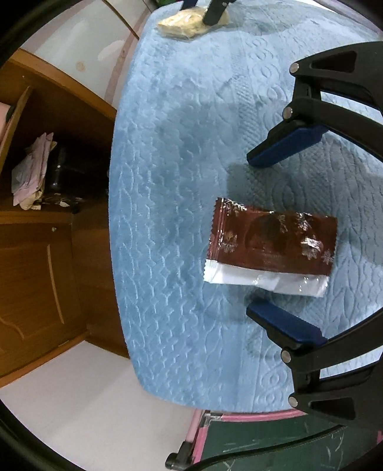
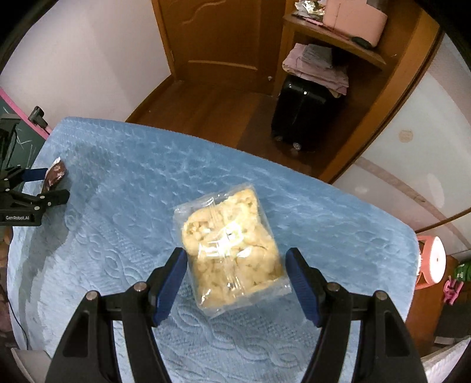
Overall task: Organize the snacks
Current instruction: 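Grasp the brown chocolate wrapper with the left tool while the right tool grasps the clear puff pack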
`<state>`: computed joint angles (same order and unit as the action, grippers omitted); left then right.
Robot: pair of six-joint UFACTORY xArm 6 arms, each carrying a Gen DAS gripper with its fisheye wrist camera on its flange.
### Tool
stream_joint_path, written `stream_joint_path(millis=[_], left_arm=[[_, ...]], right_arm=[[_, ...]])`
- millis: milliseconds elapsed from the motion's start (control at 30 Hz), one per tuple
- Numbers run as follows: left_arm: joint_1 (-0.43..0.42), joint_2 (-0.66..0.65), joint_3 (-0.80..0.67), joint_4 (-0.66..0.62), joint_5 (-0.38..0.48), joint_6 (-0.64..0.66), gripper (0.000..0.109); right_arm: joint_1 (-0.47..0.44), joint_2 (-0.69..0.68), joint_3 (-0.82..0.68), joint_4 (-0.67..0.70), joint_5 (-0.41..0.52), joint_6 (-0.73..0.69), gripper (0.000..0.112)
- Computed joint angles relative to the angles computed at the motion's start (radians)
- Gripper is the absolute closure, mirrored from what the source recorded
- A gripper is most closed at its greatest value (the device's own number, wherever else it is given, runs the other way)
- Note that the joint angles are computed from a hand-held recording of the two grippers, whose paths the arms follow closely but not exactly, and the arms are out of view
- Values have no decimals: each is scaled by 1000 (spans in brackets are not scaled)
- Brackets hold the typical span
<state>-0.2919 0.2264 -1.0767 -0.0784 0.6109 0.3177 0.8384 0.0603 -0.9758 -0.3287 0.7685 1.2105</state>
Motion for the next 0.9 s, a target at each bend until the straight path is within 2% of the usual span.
stream_joint_path(millis=[267,300,333,367,400,433,467,567,700,767,900], left_arm=[[12,11,15,-48,-34,37,14],[17,11,20,-52,-41,44,14],[17,6,29,-54,-48,46,19],[22,-5,41,-64,-56,56,25],[26,-20,54,-74,-59,67,37],[26,-32,63,-79,-63,70,56],[30,-43,68,-94,-57,81,63],[38,-63,67,-77,-13,54,65],[40,-119,96,-56,-2,43,66],[39,-162,115,-49,8,47,70],[42,-278,153,-62,57,68,71]], right_arm=[[-26,-6,55,7,-97,40,40],[-26,-6,57,1,-102,49,41],[-23,-4,56,3,-100,55,42],[-19,-4,51,9,-89,58,45],[-15,-5,47,5,-75,66,45],[-11,-8,45,17,-68,68,46],[-4,-13,46,24,-63,73,47],[19,-12,24,32,-13,74,47],[62,-26,-12,21,67,97,47],[87,-39,-31,13,106,112,47],[139,-62,-82,4,211,150,47]])
